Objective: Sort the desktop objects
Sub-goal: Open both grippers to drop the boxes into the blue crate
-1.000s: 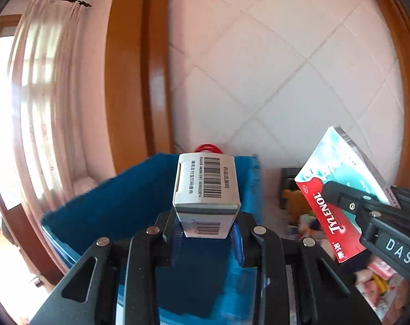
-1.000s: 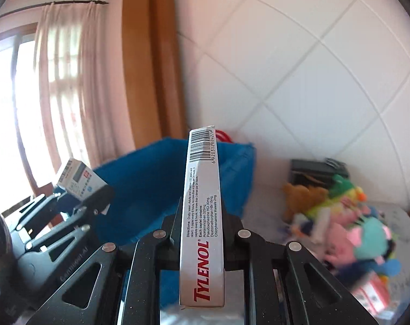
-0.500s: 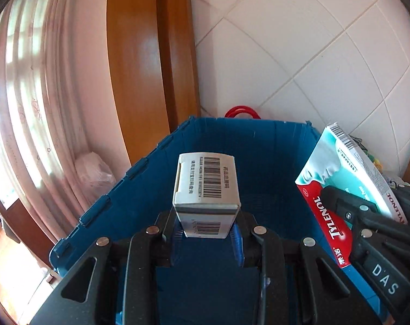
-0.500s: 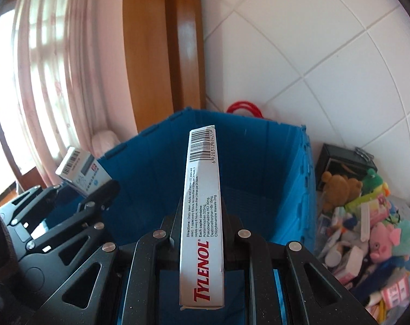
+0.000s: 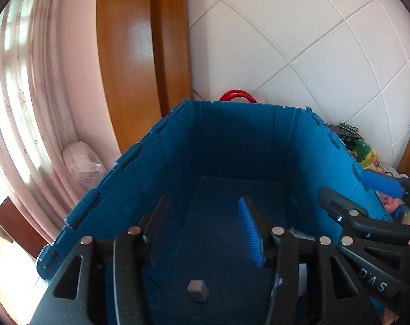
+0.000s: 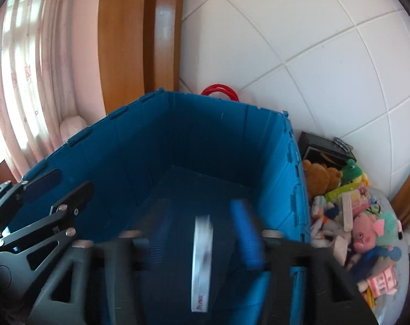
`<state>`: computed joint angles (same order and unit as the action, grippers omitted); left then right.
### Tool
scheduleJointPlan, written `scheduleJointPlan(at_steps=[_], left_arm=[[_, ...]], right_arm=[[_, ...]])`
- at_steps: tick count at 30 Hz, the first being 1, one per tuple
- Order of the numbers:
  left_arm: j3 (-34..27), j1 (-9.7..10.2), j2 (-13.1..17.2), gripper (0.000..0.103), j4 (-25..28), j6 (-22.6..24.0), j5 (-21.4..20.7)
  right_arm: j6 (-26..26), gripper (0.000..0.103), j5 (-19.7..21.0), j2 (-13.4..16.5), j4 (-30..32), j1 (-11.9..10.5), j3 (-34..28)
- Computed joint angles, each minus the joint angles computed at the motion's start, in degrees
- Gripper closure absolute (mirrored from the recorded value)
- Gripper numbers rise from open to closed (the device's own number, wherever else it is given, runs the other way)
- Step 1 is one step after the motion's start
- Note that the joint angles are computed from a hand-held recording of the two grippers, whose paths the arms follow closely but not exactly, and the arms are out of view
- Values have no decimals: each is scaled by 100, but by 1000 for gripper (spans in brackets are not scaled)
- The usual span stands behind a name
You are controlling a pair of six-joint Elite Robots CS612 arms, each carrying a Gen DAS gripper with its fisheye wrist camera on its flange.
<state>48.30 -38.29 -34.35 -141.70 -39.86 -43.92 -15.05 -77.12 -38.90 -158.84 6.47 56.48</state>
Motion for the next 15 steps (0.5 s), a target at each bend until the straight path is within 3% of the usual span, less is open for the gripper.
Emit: scheduleJointPlan(at_steps=[2,6,8,15], left_arm=[[194,31,-77,46,-266,64,-27],[432,18,-178,40,-608,123,-19],[530,2,-219,31,-775,168,-46],[868,-125,-359,25,-1431,471,-153]], right_arm=[[18,28,-138,-29,-199,10,82],[71,0,-335,-114,-552,1,282],[59,0,-423,-203,-831,-8,474],[109,0,-378,-523,-1290,-133,1085]])
